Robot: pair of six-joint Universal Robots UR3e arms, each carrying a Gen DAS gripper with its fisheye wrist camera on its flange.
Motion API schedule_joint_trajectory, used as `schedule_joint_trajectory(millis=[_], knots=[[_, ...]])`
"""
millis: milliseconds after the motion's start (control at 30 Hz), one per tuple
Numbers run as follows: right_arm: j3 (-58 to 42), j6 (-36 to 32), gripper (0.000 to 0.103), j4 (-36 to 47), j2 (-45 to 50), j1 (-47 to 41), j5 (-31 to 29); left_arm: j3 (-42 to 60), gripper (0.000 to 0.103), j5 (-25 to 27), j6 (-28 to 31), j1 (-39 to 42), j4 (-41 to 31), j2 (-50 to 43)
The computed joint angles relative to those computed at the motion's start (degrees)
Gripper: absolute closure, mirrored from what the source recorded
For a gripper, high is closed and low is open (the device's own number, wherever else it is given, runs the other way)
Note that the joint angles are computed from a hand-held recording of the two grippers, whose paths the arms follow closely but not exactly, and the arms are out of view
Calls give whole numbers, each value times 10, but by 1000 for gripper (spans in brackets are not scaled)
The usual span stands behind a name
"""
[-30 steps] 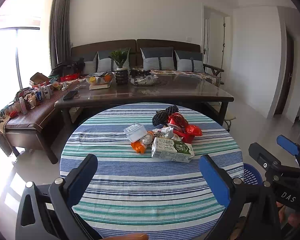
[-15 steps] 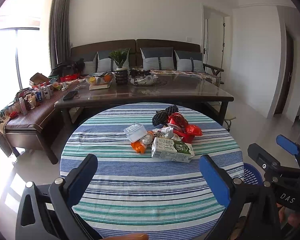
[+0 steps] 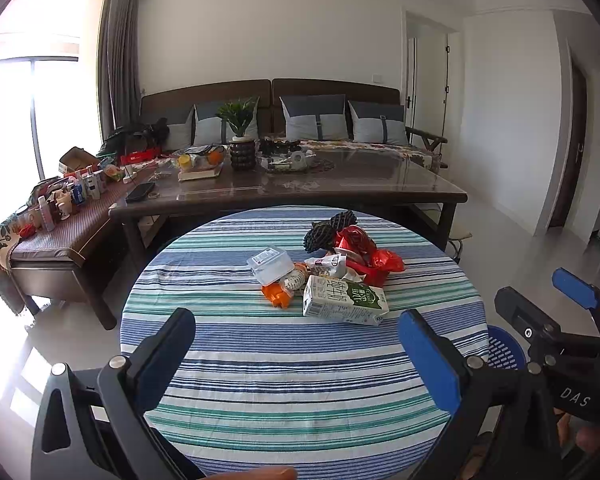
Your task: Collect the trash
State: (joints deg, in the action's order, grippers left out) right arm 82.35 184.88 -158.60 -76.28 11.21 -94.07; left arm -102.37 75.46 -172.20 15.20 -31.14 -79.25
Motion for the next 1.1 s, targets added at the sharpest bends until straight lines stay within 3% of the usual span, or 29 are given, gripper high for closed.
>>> schedule_joint_trajectory(millis=[1100], knots=[[16, -11, 0, -7, -5, -7, 15, -3, 0, 9, 5, -7, 12, -11]])
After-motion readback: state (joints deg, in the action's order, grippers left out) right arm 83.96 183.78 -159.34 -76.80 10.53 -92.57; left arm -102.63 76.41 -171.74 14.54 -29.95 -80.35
